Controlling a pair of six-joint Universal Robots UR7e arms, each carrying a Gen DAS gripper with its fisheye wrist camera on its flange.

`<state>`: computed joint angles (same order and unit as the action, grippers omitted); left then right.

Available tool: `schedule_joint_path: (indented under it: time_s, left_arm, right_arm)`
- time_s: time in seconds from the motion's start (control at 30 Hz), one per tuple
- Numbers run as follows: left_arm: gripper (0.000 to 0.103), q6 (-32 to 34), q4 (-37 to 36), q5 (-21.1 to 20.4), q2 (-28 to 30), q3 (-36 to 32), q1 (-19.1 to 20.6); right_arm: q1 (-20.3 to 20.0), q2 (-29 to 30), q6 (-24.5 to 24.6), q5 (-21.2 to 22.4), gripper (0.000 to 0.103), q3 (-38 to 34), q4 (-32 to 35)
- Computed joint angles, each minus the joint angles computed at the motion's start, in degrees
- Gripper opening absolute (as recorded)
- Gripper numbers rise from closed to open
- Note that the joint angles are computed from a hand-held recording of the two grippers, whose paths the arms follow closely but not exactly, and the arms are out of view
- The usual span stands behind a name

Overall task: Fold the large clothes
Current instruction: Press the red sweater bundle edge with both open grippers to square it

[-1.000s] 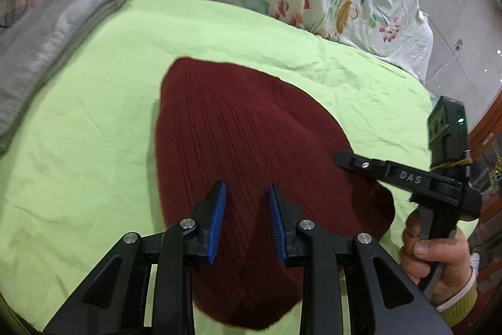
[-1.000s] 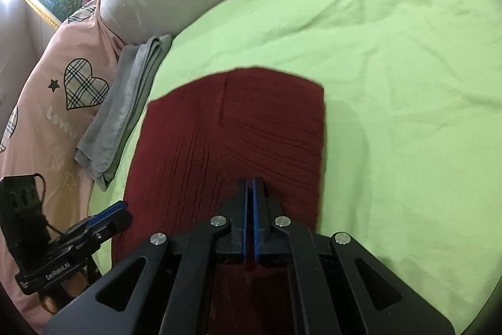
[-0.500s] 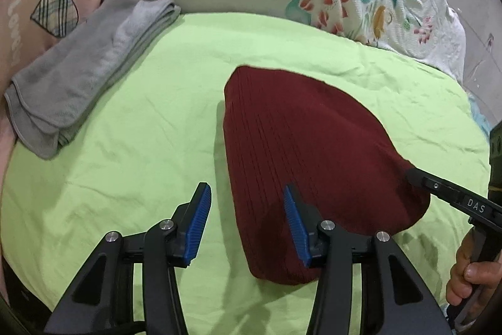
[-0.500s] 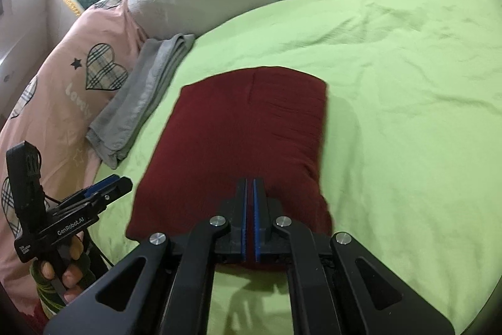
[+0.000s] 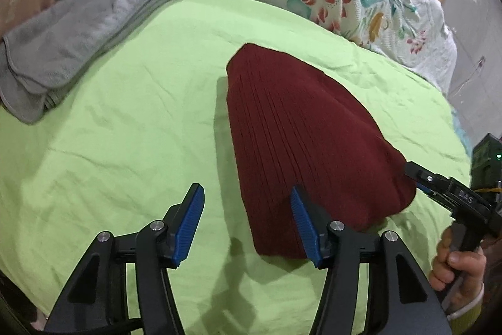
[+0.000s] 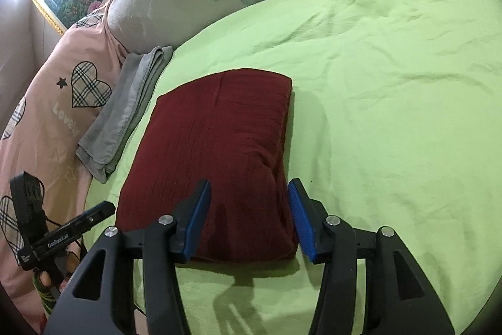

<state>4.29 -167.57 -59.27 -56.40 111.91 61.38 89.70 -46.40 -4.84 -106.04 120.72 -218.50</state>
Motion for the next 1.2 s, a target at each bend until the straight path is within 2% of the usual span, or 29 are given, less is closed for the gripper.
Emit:
schedule_joint_path:
  time_s: [0.07,0.13,0.17,0.23,0.27,0.33,0.37,0.47,0.57,0.63,0.7,0.77,0.87,0.93,1.0,1.03,1.1,1.2]
  left_arm:
    - [0.059,-0.13,0.08,0.91,1.41,-0.46,0.15]
    - [0.058,0.51,-0.07,0.55,2.43,-1.08,0.29]
    - [0.054,0.56,0.51,0.41,2.60,-1.29,0.13]
    - [0.024,2.70,1.36,-0.37,2.40,-1.22,-0.72]
    - [0.021,3.98,1.18,0.51,2.51,-0.79,-1.48]
    - [0.021,6.29,-0.49,3.83,3.63,0.00,-2.89]
    - [0.021,6.63,-0.80,3.97,3.87,0.11,-2.95]
    - [0.021,6.09,-0.59,2.94,4.08,-0.31,-2.34]
    - [0.021,6.12,0.28,1.65,3.53,-0.52,-1.73]
    - [0.021,5.75,0.58,0.87,3.36,-0.64,-1.23]
    - [0.021,5.40,0.57,0.79,3.52,-0.84,-1.21]
    - [0.021,5.41,-0.11,1.31,3.81,-0.62,-1.52]
    - [0.021,5.47,-0.97,2.07,4.10,-0.17,-1.96]
    - [0.021,5.41,-0.90,1.88,3.98,-0.07,-1.91]
    - [0.021,5.26,-0.73,1.20,3.74,0.04,-1.61]
    - [0.021,5.24,-0.49,0.69,3.68,-0.04,-1.41]
    - [0.021,5.52,-0.68,0.67,3.72,0.02,-1.34]
    - [0.024,4.83,-1.72,2.61,3.78,0.58,-1.95]
  right_arm:
    - [-0.26,0.19,0.64,0.11,0.052,-0.81,2.96]
    - [-0.44,0.86,0.36,0.72,0.025,-2.12,6.97]
    - [-0.42,1.05,0.44,0.92,0.010,-2.44,7.87]
    - [0.12,0.99,0.02,0.75,0.009,-2.14,6.18]
    - [0.38,0.61,-0.63,0.80,0.008,-1.56,4.35]
    - [0.55,-0.13,-1.14,-0.62,0.008,-1.39,4.65]
    - [0.41,-0.30,-1.25,-1.29,0.008,-1.62,5.62]
    - [-0.78,-0.03,-0.41,-0.71,0.014,-2.19,8.89]
    - [-0.36,-0.08,-0.30,-1.29,0.020,-1.51,7.23]
    - [0.99,-0.29,-0.43,-3.48,0.020,-0.61,2.91]
    - [3.18,0.13,-3.16,-4.84,0.020,0.16,-4.70]
    - [4.32,0.30,-5.38,-2.63,0.020,0.14,-6.93]
    - [4.09,0.32,-5.18,1.45,0.020,-2.17,-0.33]
    - [4.04,1.86,-4.76,-0.80,0.020,-4.79,2.76]
    - [2.90,3.05,-1.60,-4.05,0.019,-7.35,8.59]
    - [1.68,3.42,-0.71,-3.46,0.018,-7.76,10.79]
    - [0.02,4.08,-0.93,-0.75,0.017,-6.86,7.98]
    - [0.43,3.97,-0.77,-0.44,0.019,-6.37,6.69]
